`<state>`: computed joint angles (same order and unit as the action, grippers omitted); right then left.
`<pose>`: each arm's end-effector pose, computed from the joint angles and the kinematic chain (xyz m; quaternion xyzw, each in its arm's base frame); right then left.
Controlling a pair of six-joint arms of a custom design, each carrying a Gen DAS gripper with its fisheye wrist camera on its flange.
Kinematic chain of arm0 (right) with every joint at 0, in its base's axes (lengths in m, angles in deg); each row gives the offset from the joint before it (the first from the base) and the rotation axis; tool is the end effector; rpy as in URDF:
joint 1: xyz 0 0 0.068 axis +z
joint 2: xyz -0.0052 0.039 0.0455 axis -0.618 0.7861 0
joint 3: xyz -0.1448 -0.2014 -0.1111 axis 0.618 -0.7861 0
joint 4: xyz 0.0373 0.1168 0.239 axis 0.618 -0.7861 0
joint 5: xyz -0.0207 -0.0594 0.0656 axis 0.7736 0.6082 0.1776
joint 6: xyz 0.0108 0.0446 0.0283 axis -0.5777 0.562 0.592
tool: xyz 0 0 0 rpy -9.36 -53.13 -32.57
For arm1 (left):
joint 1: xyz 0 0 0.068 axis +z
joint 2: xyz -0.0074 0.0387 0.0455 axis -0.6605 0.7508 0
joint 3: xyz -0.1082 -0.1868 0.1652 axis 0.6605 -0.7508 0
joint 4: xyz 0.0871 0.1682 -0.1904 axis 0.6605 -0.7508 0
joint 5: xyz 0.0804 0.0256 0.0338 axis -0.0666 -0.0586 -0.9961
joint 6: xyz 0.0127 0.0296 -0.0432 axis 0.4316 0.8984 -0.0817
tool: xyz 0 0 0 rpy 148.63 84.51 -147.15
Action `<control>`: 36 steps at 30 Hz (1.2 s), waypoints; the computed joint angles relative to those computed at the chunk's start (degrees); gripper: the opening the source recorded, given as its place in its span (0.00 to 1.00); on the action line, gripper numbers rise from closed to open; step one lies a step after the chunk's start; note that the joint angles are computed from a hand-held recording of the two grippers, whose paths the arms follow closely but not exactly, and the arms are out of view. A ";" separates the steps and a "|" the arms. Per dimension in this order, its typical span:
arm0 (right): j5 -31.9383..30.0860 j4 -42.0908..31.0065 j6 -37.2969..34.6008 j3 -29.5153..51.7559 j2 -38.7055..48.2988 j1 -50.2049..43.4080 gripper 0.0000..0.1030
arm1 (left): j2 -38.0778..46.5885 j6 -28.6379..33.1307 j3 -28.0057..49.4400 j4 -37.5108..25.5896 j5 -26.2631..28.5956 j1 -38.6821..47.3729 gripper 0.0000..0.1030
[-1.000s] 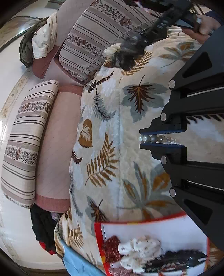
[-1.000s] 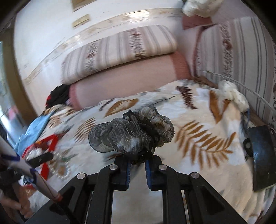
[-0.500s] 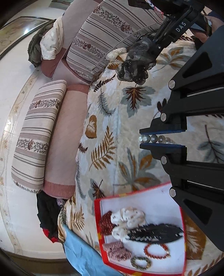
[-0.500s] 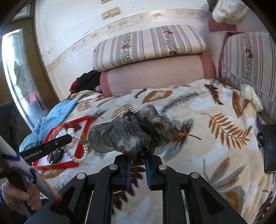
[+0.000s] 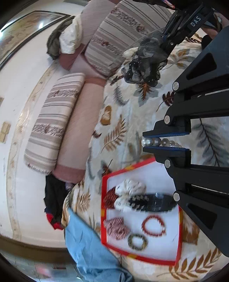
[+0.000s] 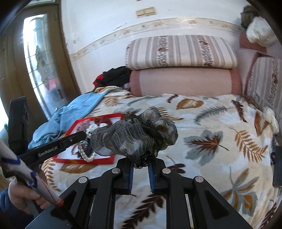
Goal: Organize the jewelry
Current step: 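Carry the pearl bracelet and grey scrunchie over the tray with both tools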
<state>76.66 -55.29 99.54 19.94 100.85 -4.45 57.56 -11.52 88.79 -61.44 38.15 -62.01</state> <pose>0.2525 0.1512 0.2434 0.0587 0.8750 0.0765 0.4744 0.3595 -0.1456 0.2410 0.1376 0.8717 -0.2363 0.4067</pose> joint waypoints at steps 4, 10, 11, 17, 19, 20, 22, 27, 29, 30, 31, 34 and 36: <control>-1.65 -1.80 0.79 4.25 1.81 1.81 0.15 | -2.98 -0.60 -2.15 1.05 1.88 3.83 0.08; -4.75 -2.46 1.98 10.41 6.61 2.72 0.15 | -4.82 0.06 -2.70 0.30 3.47 9.79 0.08; -5.00 -2.52 2.02 11.42 7.51 3.05 0.15 | -4.74 0.16 -2.46 0.29 3.75 10.94 0.08; -10.13 -2.35 0.73 20.75 17.27 2.54 0.16 | -2.09 -0.53 -0.94 0.81 4.14 15.24 0.08; -11.14 -3.07 0.33 24.69 21.59 2.44 0.16 | -0.09 -0.50 -0.01 0.84 4.00 15.97 0.08; -11.98 -3.07 0.38 25.96 23.16 2.14 0.16 | 0.95 -0.45 0.44 1.03 3.90 16.25 0.08; -12.97 -3.58 0.44 28.80 26.51 1.83 0.16 | 2.97 0.00 1.35 1.20 4.12 16.85 0.08; -14.75 -4.85 0.43 34.20 33.84 0.98 0.16 | 8.25 0.58 3.49 1.70 4.64 18.04 0.08; -14.90 -5.40 0.12 35.87 35.91 0.74 0.16 | 10.06 0.60 4.38 1.64 4.75 18.29 0.08; -14.97 -5.65 0.01 36.64 36.93 0.59 0.16 | 11.08 0.50 4.83 1.83 4.50 18.42 0.08; -15.20 -6.00 -0.04 37.68 38.19 0.36 0.16 | 11.78 0.45 5.13 1.97 4.47 18.54 0.08; -15.78 -7.19 -0.73 40.79 41.31 -0.10 0.16 | 13.52 0.35 6.01 2.31 4.04 18.70 0.08; -15.61 -7.80 -1.31 42.52 43.07 -0.08 0.16 | 14.55 0.23 6.74 2.25 3.80 18.73 0.08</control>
